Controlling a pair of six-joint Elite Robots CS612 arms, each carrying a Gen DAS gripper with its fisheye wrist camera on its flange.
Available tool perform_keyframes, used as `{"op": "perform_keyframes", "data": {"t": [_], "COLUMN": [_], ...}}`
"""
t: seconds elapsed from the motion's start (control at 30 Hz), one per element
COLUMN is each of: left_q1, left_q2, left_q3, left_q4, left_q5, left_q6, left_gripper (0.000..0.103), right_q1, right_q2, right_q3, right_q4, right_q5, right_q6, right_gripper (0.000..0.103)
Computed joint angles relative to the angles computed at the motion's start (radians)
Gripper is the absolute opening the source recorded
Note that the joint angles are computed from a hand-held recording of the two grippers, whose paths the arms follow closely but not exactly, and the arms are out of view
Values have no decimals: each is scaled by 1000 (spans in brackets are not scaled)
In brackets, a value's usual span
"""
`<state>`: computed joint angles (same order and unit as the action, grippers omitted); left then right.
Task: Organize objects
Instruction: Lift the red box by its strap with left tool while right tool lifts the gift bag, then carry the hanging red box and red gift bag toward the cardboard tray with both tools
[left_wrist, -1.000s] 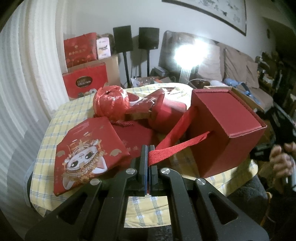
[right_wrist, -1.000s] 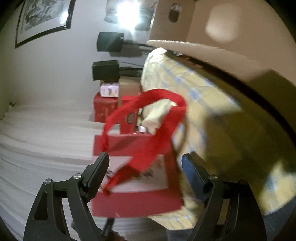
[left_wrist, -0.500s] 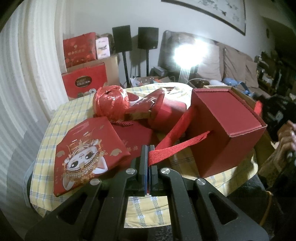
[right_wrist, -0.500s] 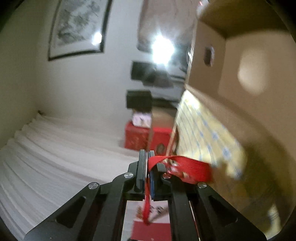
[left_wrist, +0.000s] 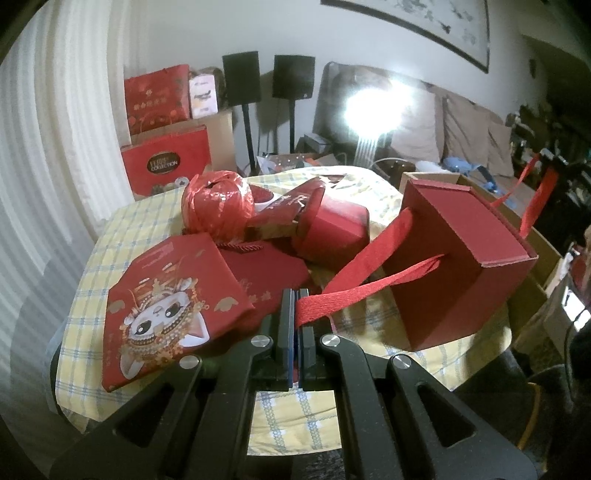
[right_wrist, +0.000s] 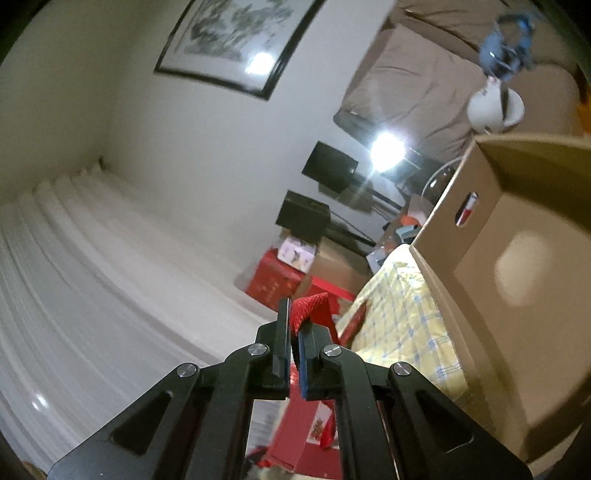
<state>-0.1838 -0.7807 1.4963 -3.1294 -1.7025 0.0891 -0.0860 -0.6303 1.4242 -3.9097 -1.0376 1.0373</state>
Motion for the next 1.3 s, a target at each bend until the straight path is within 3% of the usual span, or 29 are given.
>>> {"op": "perform_keyframes", "data": {"t": [0.17, 0.37, 0.67, 0.83, 1.0, 1.13, 1.3], "left_q1": [4, 12, 17, 28, 40, 27, 32], "left_q2": [-9, -11, -2, 1, 2, -8, -8], "left_q3": [-1, -7, -25, -31, -37, -40, -41], "left_q4": [-24, -24, -59, -70, -89, -75, -124], "left_q5": [-24, -68, 28, 37, -25, -5, -56], "left_q6": [-11, -48, -57, -77, -128, -112, -137], "left_gripper": [1, 2, 9, 12, 4, 4, 2], "right_q1": [20, 39, 42, 37, 39, 47, 57], "right_q2": [-54, -82, -87, -97, -99, -113, -125], "right_q3": [42, 55, 66, 82, 72, 73, 66], "right_q4": [89, 178, 209, 211, 228, 241, 268], "right_q5": [-10, -11, -57, -91, -89, -98, -92], "right_q6": [-178, -295, -310, -313, -326, -377, -433], "right_gripper": [3, 4, 4, 4, 4, 3, 3]}}
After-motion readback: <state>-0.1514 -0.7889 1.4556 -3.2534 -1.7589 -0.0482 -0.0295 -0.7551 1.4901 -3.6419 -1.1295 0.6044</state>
